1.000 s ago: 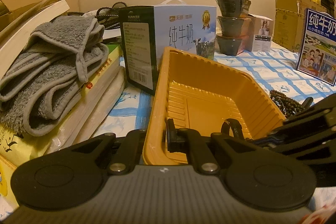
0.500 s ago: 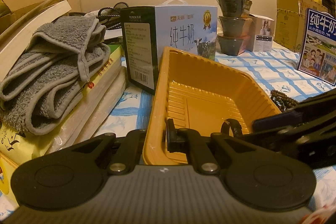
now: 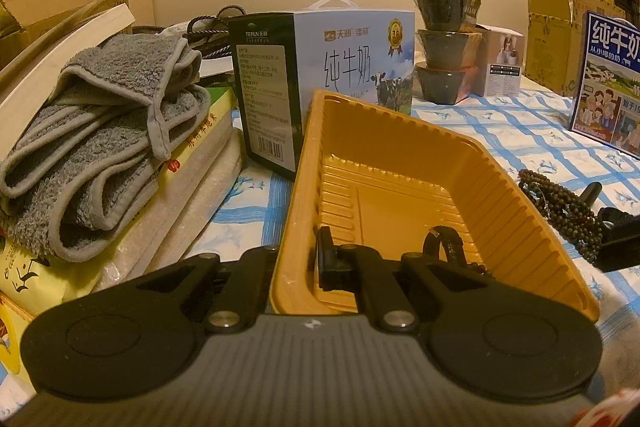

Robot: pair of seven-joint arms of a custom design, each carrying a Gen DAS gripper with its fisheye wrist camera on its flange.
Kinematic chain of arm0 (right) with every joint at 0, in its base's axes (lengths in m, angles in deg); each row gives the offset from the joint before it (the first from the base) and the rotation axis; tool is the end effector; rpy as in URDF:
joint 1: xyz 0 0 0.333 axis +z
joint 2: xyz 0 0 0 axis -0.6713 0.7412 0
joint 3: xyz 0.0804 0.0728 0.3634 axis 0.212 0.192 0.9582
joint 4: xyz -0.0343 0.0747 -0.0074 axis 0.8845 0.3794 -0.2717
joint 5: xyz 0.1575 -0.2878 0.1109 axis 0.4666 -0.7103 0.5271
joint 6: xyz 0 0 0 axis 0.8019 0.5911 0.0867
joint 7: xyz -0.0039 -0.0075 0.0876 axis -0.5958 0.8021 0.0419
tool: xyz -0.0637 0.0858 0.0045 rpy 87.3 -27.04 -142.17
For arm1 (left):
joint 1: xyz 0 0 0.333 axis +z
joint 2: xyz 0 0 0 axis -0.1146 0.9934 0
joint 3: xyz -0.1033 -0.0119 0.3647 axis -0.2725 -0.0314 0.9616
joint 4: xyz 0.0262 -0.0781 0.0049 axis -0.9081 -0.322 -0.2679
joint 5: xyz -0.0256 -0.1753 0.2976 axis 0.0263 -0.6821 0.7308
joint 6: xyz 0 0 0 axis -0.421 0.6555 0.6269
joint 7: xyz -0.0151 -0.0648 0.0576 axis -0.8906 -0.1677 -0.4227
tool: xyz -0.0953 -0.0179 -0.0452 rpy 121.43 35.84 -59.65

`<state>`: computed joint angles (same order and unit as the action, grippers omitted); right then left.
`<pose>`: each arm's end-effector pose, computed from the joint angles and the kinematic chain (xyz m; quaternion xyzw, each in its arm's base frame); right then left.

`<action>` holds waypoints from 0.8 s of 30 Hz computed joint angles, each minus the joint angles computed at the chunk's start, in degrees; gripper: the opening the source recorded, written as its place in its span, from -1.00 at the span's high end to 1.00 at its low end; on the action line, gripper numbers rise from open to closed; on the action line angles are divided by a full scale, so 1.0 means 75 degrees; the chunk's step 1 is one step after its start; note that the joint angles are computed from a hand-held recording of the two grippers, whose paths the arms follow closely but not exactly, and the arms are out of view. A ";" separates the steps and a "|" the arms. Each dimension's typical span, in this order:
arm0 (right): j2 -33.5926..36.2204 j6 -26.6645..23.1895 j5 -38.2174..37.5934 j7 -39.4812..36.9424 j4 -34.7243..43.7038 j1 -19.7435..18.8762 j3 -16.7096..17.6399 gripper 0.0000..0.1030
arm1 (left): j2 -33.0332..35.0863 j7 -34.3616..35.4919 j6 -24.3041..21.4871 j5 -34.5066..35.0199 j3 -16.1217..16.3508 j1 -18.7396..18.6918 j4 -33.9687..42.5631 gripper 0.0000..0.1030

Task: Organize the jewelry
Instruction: 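Move the open right tool toward the black wristwatch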

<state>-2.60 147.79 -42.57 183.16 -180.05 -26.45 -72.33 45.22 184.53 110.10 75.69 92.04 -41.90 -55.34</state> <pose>0.5837 0.1884 0.5131 -0.6317 0.6494 -0.2004 0.3729 0.6516 -0.2674 0.5053 -0.4996 0.7086 -0.3901 0.3100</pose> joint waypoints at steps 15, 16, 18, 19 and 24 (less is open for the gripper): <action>-0.0925 -0.1048 -0.3284 0.4087 -0.0873 0.1388 -0.2679 -0.17 | 0.0029 0.0000 -0.0029 0.0082 -0.0040 0.0059 0.0055 0.88; -0.0942 -0.1169 -0.3328 0.4098 -0.0843 0.1290 -0.2605 -0.17 | 0.0032 -0.0004 -0.0033 0.0083 -0.0025 0.0045 0.0058 0.88; -0.0967 -0.1233 -0.3565 0.4215 -0.0804 0.1114 -0.2506 -0.17 | 0.0030 -0.0014 -0.0043 0.0086 -0.0008 0.0032 0.0058 0.88; -0.0964 -0.1241 -0.3609 0.4141 -0.0785 0.0996 -0.2420 -0.17 | 0.0033 -0.0014 -0.0050 0.0094 -0.0010 0.0037 0.0064 0.88; -0.0799 -0.0891 -0.3927 0.3464 -0.0714 0.0332 -0.1958 -0.17 | 0.0048 -0.0041 -0.0084 0.0137 -0.0010 0.0049 0.0092 0.87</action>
